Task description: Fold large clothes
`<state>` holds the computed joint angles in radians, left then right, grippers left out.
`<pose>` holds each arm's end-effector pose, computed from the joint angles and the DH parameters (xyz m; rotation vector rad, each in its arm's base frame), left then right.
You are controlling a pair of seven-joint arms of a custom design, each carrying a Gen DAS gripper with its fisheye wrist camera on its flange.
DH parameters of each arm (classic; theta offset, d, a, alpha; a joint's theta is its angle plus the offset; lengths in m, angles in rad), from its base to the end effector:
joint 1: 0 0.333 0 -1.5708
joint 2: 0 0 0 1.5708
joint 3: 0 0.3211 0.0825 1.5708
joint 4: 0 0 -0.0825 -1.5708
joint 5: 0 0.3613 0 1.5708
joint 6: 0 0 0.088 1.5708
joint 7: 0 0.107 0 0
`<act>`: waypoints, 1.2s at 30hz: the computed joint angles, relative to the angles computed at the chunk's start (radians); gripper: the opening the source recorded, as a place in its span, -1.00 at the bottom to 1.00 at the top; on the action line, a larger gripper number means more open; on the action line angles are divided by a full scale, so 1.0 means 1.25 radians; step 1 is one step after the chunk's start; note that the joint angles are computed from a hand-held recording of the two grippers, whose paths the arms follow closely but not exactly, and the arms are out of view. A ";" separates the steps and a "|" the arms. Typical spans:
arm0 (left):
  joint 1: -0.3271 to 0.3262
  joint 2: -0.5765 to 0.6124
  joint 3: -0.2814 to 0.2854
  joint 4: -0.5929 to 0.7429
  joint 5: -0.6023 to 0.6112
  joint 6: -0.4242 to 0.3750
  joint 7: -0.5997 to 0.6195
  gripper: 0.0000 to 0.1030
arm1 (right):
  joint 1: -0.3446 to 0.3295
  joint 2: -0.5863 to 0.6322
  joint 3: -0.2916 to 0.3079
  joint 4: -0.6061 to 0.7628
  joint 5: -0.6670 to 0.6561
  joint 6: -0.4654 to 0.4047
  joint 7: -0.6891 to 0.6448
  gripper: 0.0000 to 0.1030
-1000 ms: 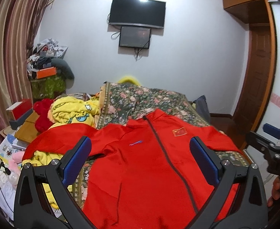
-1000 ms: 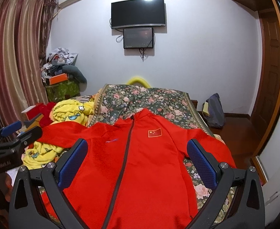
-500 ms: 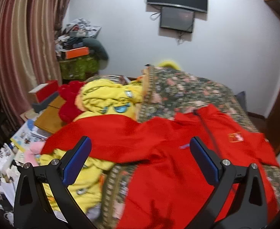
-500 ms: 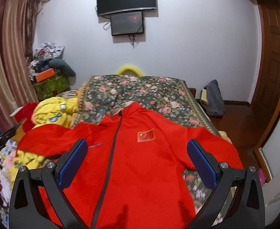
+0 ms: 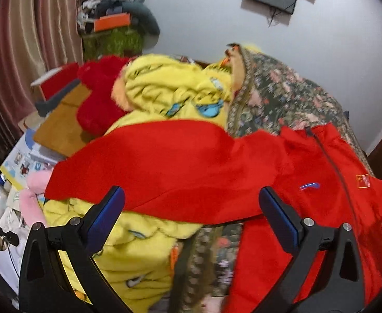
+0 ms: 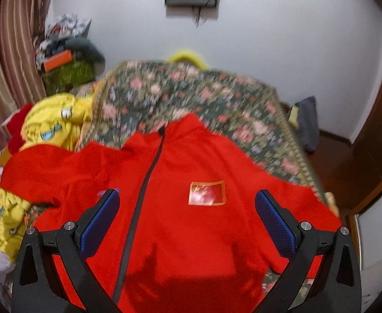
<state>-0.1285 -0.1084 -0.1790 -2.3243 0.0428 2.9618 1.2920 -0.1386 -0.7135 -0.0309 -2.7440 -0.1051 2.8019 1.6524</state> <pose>0.4969 -0.1634 0.4899 -1.7814 1.9189 -0.8729 0.3458 -0.0555 0.5278 -1.6402 1.9396 -0.8051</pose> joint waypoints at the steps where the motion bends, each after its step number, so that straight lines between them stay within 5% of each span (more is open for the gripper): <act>1: -0.022 0.011 0.027 0.000 -0.080 -0.005 0.065 1.00 | 0.010 0.021 -0.011 0.014 0.005 -0.014 -0.011 1.00; 5: -0.040 0.036 0.067 0.014 -0.340 -0.061 0.239 1.00 | 0.040 0.069 -0.024 0.030 0.022 -0.066 -0.036 1.00; 12: 0.025 0.092 0.068 0.076 -0.746 -0.186 0.474 0.91 | 0.045 0.103 -0.023 0.042 0.021 -0.084 -0.060 1.00; 18: 0.082 0.157 0.044 0.133 -0.796 -0.220 0.457 0.60 | 0.036 0.111 -0.026 0.049 0.021 -0.080 -0.062 1.00; 23: 0.080 0.174 0.037 0.130 -0.593 -0.112 0.300 0.39 | 0.035 0.107 -0.031 0.050 0.030 -0.089 -0.058 1.00; 25: 0.060 0.172 0.052 0.117 -0.431 -0.057 0.159 0.26 | 0.031 0.099 -0.029 0.047 0.029 -0.094 -0.055 1.00; 27: 0.029 0.176 0.091 0.119 -0.206 -0.034 -0.027 -0.13 | 0.023 0.091 -0.027 0.048 0.023 -0.095 -0.053 1.00; 29: -0.004 0.189 0.136 0.150 0.005 -0.051 -0.190 -0.42 | 0.022 0.080 -0.033 0.049 0.025 -0.097 -0.056 1.00; 32: -0.028 0.193 0.160 0.200 0.194 -0.085 -0.328 -0.84 | 0.020 0.060 -0.043 0.052 0.034 -0.102 -0.060 1.00; 36: -0.041 0.165 0.157 0.239 0.395 -0.057 -0.460 -0.92 | 0.015 0.029 -0.053 0.046 0.042 -0.100 -0.072 1.00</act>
<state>-0.1798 0.0983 0.0172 -2.0251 0.5369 2.8905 0.7168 -0.1193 -0.6775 -0.0969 -2.6869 -0.0528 2.6770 1.5626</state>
